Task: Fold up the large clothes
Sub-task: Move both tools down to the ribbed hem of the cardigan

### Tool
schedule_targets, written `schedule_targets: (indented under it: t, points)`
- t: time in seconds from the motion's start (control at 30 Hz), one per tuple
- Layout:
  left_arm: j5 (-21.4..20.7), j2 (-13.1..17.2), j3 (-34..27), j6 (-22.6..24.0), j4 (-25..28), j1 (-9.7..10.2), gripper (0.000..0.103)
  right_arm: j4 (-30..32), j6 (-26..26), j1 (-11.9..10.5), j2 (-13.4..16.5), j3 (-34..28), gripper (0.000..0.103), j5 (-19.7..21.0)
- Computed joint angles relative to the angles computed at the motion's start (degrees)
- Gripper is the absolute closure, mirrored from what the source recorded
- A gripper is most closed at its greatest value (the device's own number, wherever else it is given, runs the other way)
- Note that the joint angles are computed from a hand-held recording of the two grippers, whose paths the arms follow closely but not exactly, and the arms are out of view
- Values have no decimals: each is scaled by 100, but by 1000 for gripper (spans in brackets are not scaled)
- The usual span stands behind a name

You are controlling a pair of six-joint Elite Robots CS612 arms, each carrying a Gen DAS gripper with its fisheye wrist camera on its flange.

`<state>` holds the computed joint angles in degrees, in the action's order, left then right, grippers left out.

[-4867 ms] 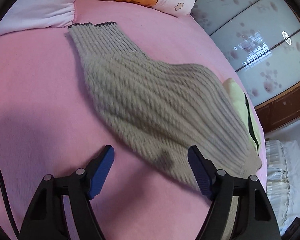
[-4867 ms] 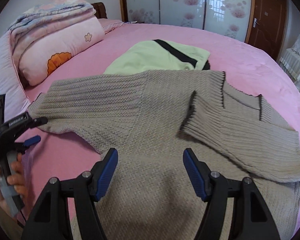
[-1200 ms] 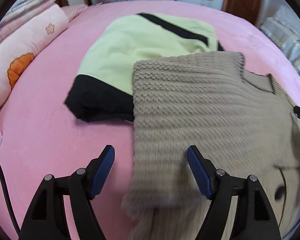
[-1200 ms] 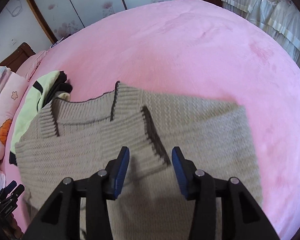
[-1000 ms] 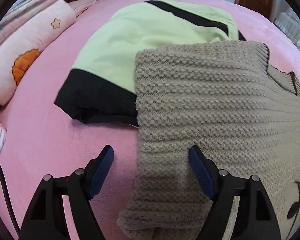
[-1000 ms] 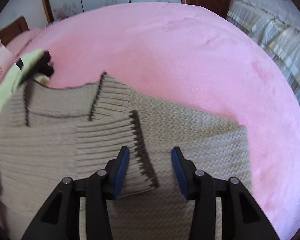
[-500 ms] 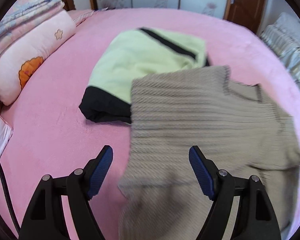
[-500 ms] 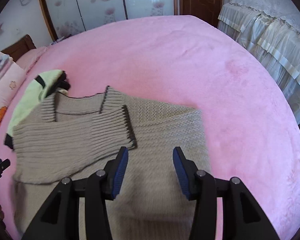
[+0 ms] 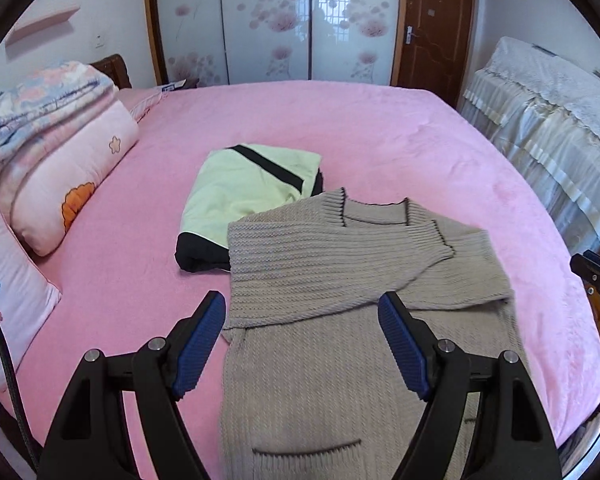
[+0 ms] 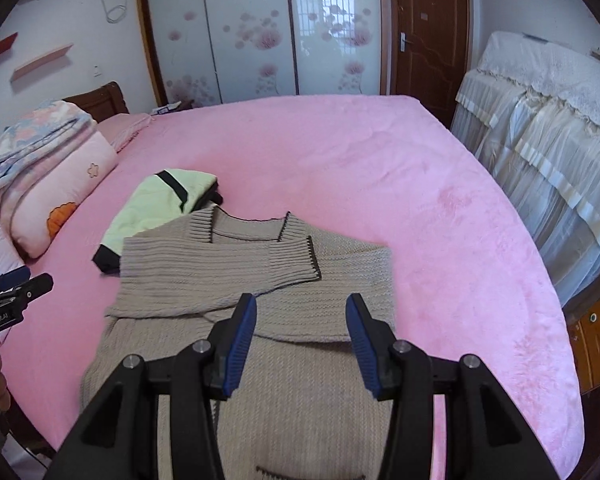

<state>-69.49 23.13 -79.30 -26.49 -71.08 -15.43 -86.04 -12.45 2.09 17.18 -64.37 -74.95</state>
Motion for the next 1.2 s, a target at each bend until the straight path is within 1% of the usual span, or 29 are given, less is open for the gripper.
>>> schedule_targets:
  t: [0.2, 0.33, 0.47, 0.57, 0.6, 0.7, 0.8, 0.87, 0.97, 1.07, 1.17, 1.2]
  points:
    - [78, 57, -625, -25, 176, -241, 26, 287, -141, -85, 216, -792, 56, 179]
    - [282, 200, -1102, 106, 62, -433, 26, 338, -296, -141, 412, -1347, 56, 200]
    - [316, 304, -1448, 267, 138, -580, 25, 417, -415, -213, 569, -1789, 55, 311]
    - [466, 417, -1712, 326, 193, -705, 25, 456, -457, -267, 690, -2105, 55, 434]
    - [519, 460, -1794, 350, 191, -745, 25, 490, -455, -304, 745, -2241, 54, 547]
    - [664, 611, -2029, 493, 120, -845, 25, 487, -442, -356, 873, -2509, 48, 651]
    - [808, 734, -2247, 629, 120, -951, 25, 447, -437, -398, 1015, -2764, 47, 740]
    - [830, 804, -2381, 694, 118, -991, 25, 477, -444, -423, 1093, -2918, 47, 797]
    - [736, 867, -2559, 534, 208, -996, 25, 480, -490, -443, 1212, -3123, 47, 820]
    - [572, 927, -2760, 69, 341, -940, 25, 520, -521, -478, 1328, -3320, 47, 882]
    - [275, 1017, -2951, -349, 540, -827, 19, 601, -521, -528, 1451, -3508, 47, 1001]
    - [282, 1065, -3007, -406, 582, -811, 19, 638, -539, -545, 1508, -3583, 47, 1026]
